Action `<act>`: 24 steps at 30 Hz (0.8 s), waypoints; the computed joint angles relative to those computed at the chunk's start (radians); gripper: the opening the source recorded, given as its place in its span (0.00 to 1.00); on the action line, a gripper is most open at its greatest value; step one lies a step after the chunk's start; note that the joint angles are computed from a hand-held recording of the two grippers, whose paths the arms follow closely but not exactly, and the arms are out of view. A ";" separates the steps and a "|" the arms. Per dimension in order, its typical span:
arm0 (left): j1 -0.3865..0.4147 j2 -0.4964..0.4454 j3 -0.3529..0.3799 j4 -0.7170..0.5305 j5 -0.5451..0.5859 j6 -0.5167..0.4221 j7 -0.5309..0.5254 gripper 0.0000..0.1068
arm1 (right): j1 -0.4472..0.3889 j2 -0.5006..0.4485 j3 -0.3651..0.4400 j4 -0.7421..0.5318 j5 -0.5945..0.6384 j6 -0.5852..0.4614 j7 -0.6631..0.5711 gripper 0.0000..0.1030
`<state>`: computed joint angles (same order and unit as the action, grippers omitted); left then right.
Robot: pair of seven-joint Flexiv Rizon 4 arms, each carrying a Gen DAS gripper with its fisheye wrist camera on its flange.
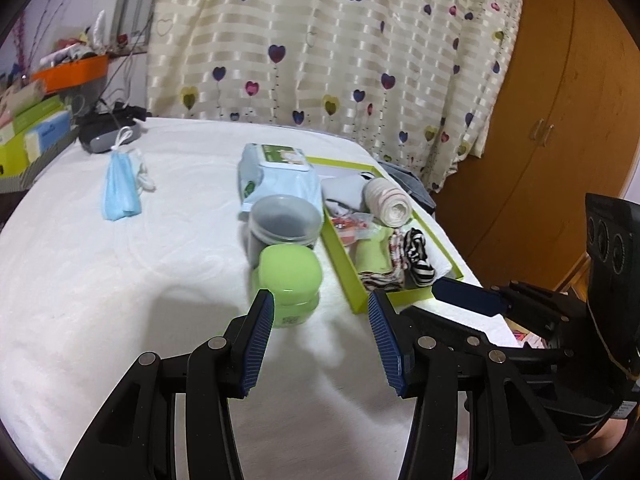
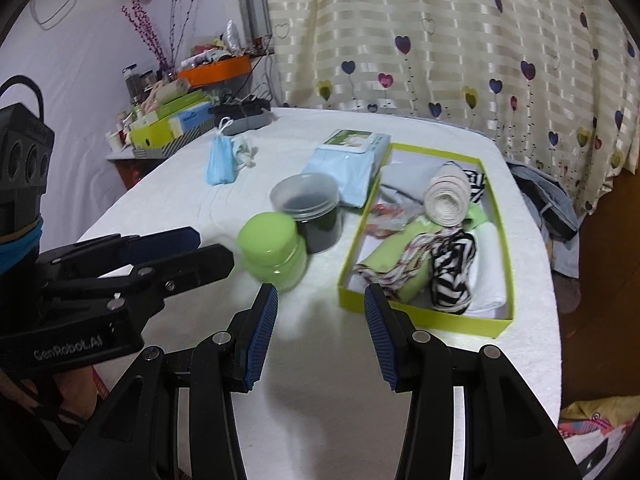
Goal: Organize soft objects
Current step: 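Lift both open tools out of the tray back toward the mask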
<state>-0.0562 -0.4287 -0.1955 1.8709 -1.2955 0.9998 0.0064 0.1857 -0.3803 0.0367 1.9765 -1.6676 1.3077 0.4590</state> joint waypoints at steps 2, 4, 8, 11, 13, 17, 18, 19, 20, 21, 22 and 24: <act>0.004 -0.002 0.002 -0.003 -0.005 0.001 -0.002 0.45 | 0.004 -0.007 0.002 -0.009 0.004 0.003 -0.009 0.45; 0.008 -0.004 0.003 -0.008 -0.009 0.001 -0.003 0.45 | 0.011 -0.013 0.002 -0.017 0.011 0.005 -0.022 0.45; 0.018 -0.009 0.005 -0.015 -0.021 0.002 -0.003 0.45 | 0.026 -0.021 -0.002 -0.029 0.035 0.002 -0.050 0.45; 0.025 -0.014 0.006 -0.022 -0.030 0.005 -0.005 0.45 | 0.039 -0.028 -0.006 -0.041 0.052 0.004 -0.075 0.45; 0.030 -0.019 0.006 -0.029 -0.038 0.008 -0.005 0.45 | 0.047 -0.034 -0.010 -0.049 0.067 0.007 -0.093 0.45; 0.040 -0.035 0.008 -0.046 -0.046 0.023 -0.018 0.45 | 0.067 -0.056 -0.019 -0.076 0.097 0.019 -0.132 0.45; 0.043 -0.039 0.008 -0.051 -0.045 0.025 -0.022 0.45 | 0.072 -0.062 -0.023 -0.083 0.105 0.023 -0.141 0.45; 0.047 -0.045 0.008 -0.058 -0.043 0.029 -0.028 0.45 | 0.079 -0.069 -0.026 -0.091 0.113 0.024 -0.150 0.45; 0.051 -0.051 0.008 -0.066 -0.039 0.031 -0.035 0.45 | 0.085 -0.074 -0.030 -0.097 0.119 0.027 -0.158 0.45; 0.054 -0.057 0.006 -0.072 -0.036 0.034 -0.042 0.45 | 0.091 -0.081 -0.033 -0.106 0.129 0.032 -0.170 0.45; 0.058 -0.064 0.005 -0.081 -0.034 0.039 -0.048 0.45 | 0.096 -0.088 -0.037 -0.115 0.142 0.036 -0.183 0.45; 0.066 -0.076 0.001 -0.095 -0.031 0.047 -0.060 0.45 | 0.109 -0.097 -0.046 -0.128 0.164 0.040 -0.206 0.45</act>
